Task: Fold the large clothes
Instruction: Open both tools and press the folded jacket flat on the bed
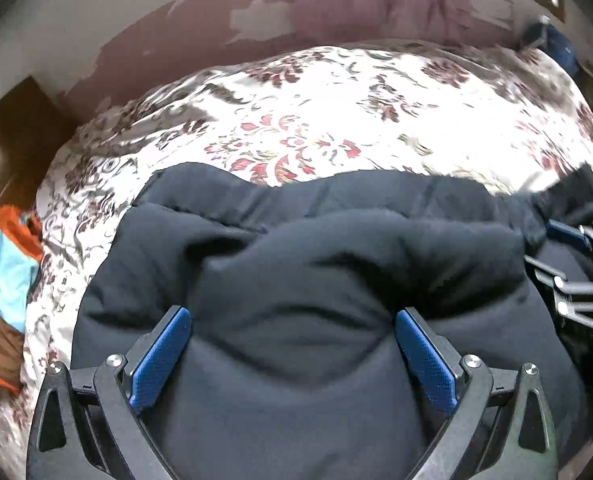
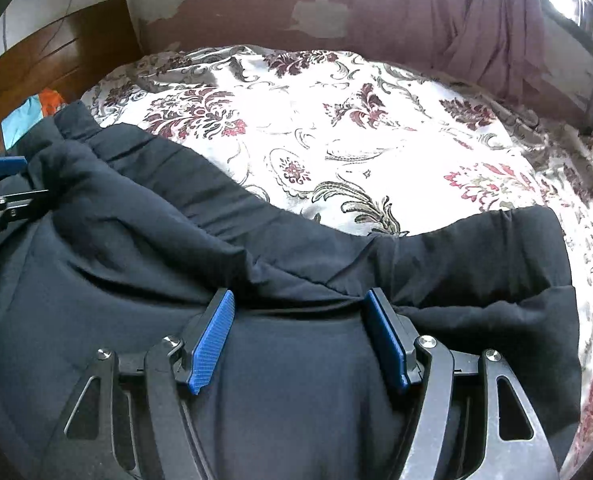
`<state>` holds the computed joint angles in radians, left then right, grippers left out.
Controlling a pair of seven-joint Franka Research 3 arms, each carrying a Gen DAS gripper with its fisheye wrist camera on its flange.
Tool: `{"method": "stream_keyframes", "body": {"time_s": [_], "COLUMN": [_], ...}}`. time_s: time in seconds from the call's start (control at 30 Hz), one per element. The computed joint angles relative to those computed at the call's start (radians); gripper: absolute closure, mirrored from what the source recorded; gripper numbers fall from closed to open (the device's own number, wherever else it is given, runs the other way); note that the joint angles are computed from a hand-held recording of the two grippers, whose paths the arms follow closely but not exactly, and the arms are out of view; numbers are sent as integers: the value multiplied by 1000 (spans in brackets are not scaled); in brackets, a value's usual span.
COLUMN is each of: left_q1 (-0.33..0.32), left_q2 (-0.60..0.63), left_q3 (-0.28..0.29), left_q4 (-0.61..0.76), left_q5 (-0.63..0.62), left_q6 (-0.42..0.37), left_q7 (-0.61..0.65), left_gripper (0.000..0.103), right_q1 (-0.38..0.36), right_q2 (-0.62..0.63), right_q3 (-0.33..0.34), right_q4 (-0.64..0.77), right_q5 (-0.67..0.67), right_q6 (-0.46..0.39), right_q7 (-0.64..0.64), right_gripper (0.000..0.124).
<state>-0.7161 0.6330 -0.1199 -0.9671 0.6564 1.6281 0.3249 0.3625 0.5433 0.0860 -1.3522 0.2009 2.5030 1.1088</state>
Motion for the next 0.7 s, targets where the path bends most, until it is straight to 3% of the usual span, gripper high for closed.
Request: {"method": "stream_keyframes", "body": {"time_s": [0.2, 0.5, 0.7], "left_q1": [44, 78, 88], "left_q2": [-21, -87, -98], "left_q3": [-2, -21, -32], "left_q4": [-68, -222, -248], "left_q5": [-29, -9, 2], "left_q6": [57, 197, 219], "left_q7": [-68, -152, -168], "left_gripper": [0, 0, 0], "right_q1": [-25, -36, -35], "right_q2": [66, 55, 50], "right_q3": [24, 39, 40], "right_q4": [86, 32, 17], "right_q5": [58, 116, 124], "right_q6": [-58, 20, 45], "right_q7": [-13, -50, -59], "right_gripper": [59, 58, 58]}}
